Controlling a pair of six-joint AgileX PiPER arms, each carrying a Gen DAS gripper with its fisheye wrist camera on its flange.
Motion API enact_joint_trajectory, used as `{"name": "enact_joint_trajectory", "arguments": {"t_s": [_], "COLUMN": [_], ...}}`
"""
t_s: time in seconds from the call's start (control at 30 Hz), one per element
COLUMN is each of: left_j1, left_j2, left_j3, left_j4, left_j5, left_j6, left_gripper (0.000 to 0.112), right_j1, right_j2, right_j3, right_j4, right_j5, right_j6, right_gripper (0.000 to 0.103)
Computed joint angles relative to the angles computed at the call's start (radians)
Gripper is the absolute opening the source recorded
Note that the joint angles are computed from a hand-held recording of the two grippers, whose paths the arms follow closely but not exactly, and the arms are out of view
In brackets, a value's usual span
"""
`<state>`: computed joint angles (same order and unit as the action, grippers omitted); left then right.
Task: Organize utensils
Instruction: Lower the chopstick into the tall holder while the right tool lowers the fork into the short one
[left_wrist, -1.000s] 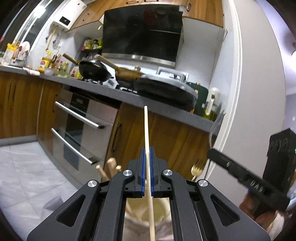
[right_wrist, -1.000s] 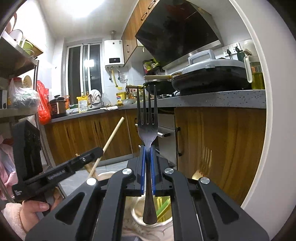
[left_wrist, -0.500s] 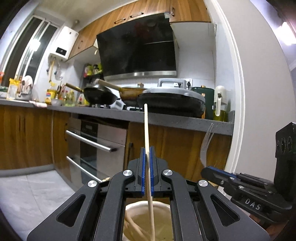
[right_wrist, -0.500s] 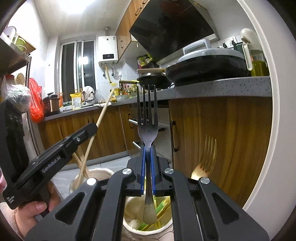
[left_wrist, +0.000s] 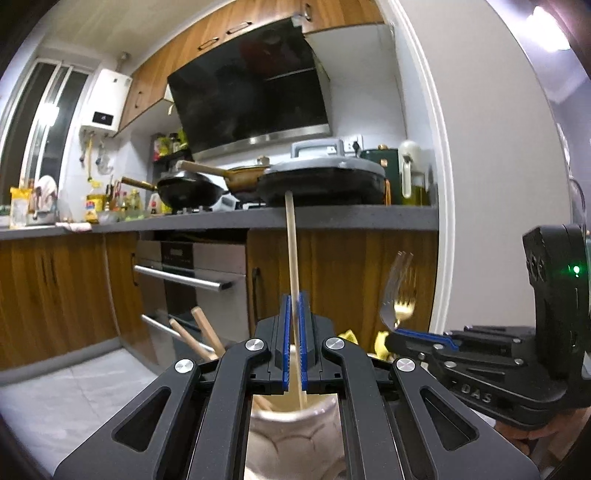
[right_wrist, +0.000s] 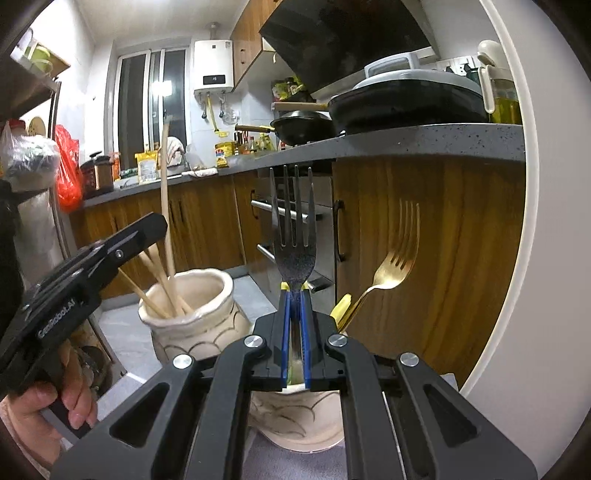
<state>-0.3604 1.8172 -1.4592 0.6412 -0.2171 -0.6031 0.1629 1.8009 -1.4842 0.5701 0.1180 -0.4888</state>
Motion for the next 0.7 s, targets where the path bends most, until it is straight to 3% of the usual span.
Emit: {"name": "enact_joint_trajectory", "arguments": {"t_s": [0.17, 0.3, 0.43, 0.63, 0.7], "left_j1": [-0.016, -0.011, -0.005, -0.007, -0.008], "left_j2": [0.002, 0.006, 0.008, 0.013, 0.013], "left_j3": [0.029, 0.038, 0.043, 0.044, 0.044], "left_j4": [-0.090, 0.009, 0.058, 0.025, 0.003], "left_j5": [0.019, 0.014, 0.011, 0.013, 0.014], "left_j6": [0.122, 0.021, -0.041, -0.015, 0.009], "left_gripper": [0.005, 0.005, 0.014, 0.017, 0.017], "right_j1": [-0.008, -0.013, -0.018, -0.023, -0.031], "right_j2": [0.022, 0.031, 0.058, 0.063, 0.060], "right_j3": [-0.005, -0.007, -0.051, -0.051, -0.041], "right_j4": [0.082, 0.089, -0.027, -0.035, 0.033], "right_j5": [0.007, 0.018, 0.054, 0.046, 0.047], "right_j6": [-0.077, -0.078, 0.047, 0.069, 0.015], "right_gripper": [0.005, 0.005, 0.005, 0.005, 0.005]}}
